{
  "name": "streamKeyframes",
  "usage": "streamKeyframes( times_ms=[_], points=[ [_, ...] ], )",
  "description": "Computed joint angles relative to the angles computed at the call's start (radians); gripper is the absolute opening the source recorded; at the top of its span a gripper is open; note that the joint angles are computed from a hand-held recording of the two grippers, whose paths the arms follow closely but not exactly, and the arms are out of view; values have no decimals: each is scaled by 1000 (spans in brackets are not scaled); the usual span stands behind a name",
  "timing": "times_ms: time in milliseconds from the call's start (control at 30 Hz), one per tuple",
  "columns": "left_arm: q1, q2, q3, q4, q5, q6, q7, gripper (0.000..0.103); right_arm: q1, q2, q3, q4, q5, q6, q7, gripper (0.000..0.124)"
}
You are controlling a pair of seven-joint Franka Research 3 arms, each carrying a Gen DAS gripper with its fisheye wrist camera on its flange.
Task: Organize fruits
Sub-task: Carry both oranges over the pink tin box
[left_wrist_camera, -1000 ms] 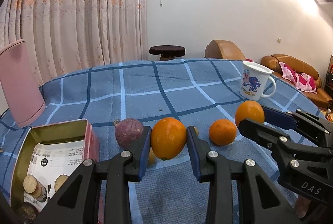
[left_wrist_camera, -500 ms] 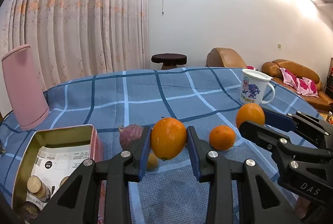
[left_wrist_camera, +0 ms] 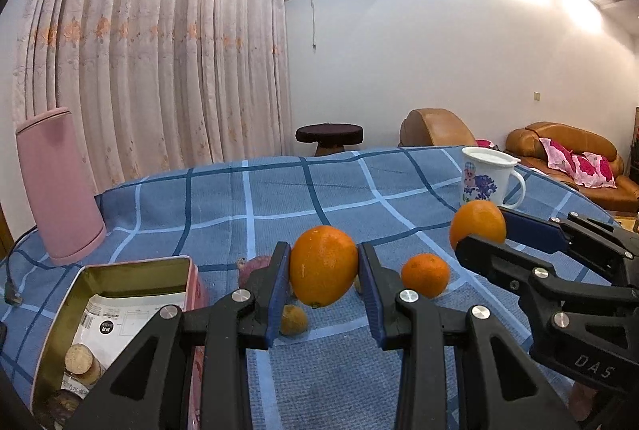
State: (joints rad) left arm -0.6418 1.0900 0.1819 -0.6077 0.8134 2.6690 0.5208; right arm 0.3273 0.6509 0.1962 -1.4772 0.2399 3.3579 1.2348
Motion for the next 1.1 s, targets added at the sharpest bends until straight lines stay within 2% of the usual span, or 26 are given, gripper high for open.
streamKeyframes(
  times_ms=[300, 467, 600, 867, 1100],
  points=[
    [-13, -72, 18, -117, 64, 34, -92, 36, -9, 10, 16, 21, -10, -27, -4, 43],
    [-20, -151, 29, -237, 127, 55, -173, 36, 3, 26, 14, 54, -12, -60, -16, 43],
    [-8, -198, 5, -295, 144, 10, -186, 36, -3, 49, 47, 95, -18, -93, -42, 43],
    [16, -320, -13, -466, 238, -2, -307, 36, 23, 112, 75, 231, -12, -174, -113, 43],
    [60, -392, -56, -568, 276, -43, -346, 36, 85, 193, 47, 402, 8, -281, -161, 43]
  ],
)
